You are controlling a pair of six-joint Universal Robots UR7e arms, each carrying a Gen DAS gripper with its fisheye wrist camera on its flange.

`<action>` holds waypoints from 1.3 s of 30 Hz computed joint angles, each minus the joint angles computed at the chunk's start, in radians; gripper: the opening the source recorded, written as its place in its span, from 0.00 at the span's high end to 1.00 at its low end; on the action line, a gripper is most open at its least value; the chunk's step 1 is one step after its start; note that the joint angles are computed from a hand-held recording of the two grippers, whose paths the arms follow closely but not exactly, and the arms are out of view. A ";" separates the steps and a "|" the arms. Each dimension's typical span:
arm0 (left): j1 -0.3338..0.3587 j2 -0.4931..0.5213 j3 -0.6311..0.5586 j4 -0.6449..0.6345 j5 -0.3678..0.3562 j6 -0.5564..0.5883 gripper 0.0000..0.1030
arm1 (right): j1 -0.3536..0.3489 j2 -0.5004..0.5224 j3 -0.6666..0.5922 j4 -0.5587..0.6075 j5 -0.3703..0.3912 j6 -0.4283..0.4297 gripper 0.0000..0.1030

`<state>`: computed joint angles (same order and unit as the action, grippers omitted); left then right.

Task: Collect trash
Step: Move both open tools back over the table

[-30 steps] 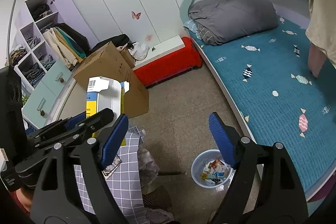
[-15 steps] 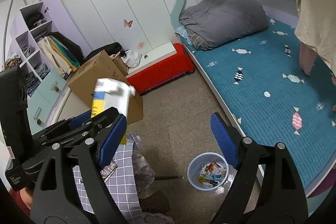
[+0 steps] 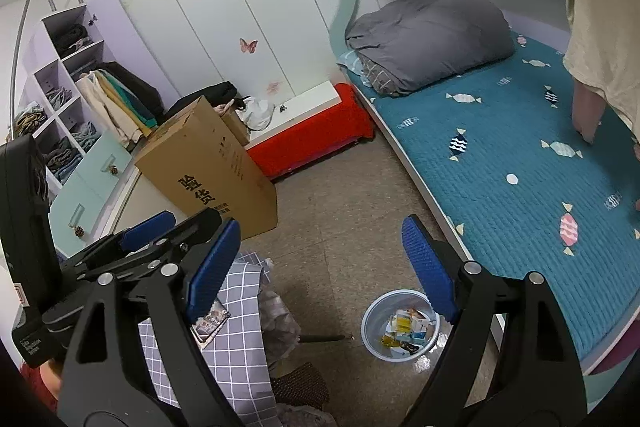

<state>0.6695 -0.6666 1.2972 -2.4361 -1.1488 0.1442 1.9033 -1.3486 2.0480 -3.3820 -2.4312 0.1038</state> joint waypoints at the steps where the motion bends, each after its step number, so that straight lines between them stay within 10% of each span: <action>1: 0.000 -0.006 0.007 -0.004 0.003 -0.003 0.29 | 0.000 0.001 -0.001 0.001 0.004 -0.003 0.21; 19: 0.036 -0.164 0.138 -0.051 0.161 -0.120 0.27 | 0.031 0.107 -0.095 0.096 0.164 -0.037 0.20; 39: 0.306 -0.409 0.151 0.144 0.431 -0.322 0.25 | 0.098 0.607 -0.587 0.513 0.417 -0.048 0.19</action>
<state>0.9753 -1.0756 1.4482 -2.2922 -0.7179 -0.1774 2.0016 -0.7421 1.4612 -2.8690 -2.0141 0.0558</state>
